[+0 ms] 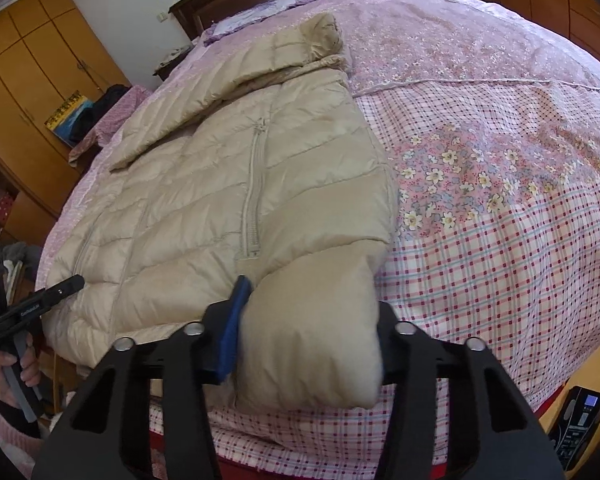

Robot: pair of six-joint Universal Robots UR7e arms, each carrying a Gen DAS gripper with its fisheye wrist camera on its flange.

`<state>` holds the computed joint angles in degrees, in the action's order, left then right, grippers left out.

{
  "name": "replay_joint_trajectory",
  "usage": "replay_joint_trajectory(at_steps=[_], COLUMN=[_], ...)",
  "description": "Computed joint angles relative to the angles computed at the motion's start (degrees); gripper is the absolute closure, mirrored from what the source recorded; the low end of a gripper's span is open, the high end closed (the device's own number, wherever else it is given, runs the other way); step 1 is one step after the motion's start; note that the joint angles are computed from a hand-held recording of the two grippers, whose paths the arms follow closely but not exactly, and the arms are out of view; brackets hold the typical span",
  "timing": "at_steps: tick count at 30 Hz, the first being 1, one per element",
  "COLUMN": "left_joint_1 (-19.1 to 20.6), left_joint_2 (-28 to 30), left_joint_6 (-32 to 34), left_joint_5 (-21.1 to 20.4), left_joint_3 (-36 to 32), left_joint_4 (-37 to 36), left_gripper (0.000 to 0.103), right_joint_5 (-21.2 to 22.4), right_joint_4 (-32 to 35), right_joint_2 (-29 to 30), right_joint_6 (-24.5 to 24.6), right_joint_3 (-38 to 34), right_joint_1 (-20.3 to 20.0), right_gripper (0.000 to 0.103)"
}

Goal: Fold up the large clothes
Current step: 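Close both tools on the jacket hem, then lift the hem with both tools and fold it toward the collar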

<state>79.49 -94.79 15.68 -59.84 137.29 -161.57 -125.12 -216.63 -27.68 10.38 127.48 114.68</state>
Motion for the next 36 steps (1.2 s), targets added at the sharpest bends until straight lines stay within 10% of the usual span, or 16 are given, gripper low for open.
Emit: replay_joint_trajectory(at_steps=[21,30,36], left_joint_1=[-9.53,-6.86,-8.81], left_joint_2=[-21.99,-19.73,-15.37], left_joint_6=[-9.83,-12.37,-11.17], left_joint_5=[4.23,-3.88,-1.98], left_joint_3=[0.47,-3.11,-5.88], left_joint_4=[32.27,27.64,21.44], left_gripper=[0.082,0.082,0.082], right_joint_5=[2.23,2.67,2.3], right_joint_4=[4.58,1.58,-0.77], right_joint_2=[-8.86,-9.19,-9.61], right_joint_6=[2.69,1.23,-2.17], right_joint_3=[4.86,2.36,-0.51], right_joint_1=[9.79,11.26,10.08], right_gripper=[0.081,0.082,0.082])
